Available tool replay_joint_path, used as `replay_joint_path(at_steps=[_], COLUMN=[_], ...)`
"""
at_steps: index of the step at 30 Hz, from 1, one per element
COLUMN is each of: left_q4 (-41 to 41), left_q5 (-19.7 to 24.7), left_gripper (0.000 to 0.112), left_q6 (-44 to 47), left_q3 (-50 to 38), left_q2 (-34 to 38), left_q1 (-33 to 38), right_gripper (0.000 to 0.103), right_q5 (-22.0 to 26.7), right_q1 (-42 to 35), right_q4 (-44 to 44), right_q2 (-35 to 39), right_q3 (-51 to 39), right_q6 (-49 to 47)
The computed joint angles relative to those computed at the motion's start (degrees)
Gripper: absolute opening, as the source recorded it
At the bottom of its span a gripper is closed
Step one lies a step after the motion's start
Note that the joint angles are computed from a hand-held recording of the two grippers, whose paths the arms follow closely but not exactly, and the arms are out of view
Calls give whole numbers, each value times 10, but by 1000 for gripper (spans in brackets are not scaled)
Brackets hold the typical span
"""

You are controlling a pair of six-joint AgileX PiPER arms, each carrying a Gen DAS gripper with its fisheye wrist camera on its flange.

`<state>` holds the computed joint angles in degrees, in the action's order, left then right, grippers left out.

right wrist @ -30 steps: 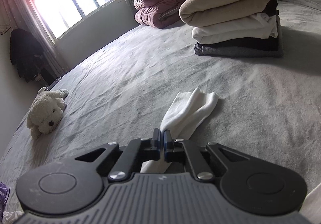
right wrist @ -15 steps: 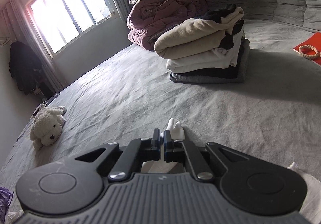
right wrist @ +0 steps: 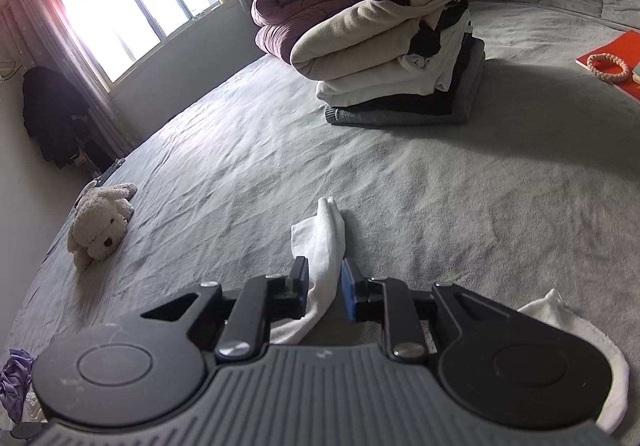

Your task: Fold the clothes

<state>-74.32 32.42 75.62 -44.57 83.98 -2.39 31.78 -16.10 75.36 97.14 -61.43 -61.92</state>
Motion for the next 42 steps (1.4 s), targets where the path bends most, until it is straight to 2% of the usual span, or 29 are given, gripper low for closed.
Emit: replay_joint_path(at_steps=[6, 10, 15, 19, 25, 30, 33, 34, 35, 39, 40, 41, 42], left_q4=[-34, -36, -79, -90, -131, -111, -70, -51, -32, 23, 20, 11, -6], left_q5=[-20, -42, -55, -70, -62, -24, 2, 14, 22, 10, 12, 14, 18], left_gripper=[30, 29, 6, 3, 2, 2, 2, 2, 2, 3, 3, 4, 7], left_q6=[-2, -14, 23, 40, 75, 95, 84, 76, 67, 32, 35, 42, 56], left_q3=[-32, -45, -39, -34, -19, -1, 2, 1, 0, -3, -3, -1, 2], left_q2=[46, 72, 79, 73, 48, 16, 13, 15, 18, 25, 23, 20, 17], left_q1=[-36, -61, -75, -84, -76, -68, -66, -65, -65, -82, -81, -79, -75], right_gripper=[32, 32, 31, 2, 0, 0, 3, 11, 14, 18, 23, 33, 37], right_q5=[52, 64, 53, 18, -3, 28, 49, 58, 65, 79, 79, 77, 74], right_q1=[22, 47, 75, 86, 83, 62, 49, 46, 44, 46, 49, 54, 59], right_q4=[-40, -81, -135, -151, -127, -131, -147, -154, -160, -174, -177, -180, -184], right_q2=[17, 34, 64, 64, 36, -6, -20, -22, -23, -18, -15, -14, -12], right_q3=[-29, -47, -76, -68, -39, -22, -16, -16, -17, -20, -21, -23, -25], right_q6=[33, 75, 150, 156, 117, 88, 92, 98, 103, 124, 128, 131, 135])
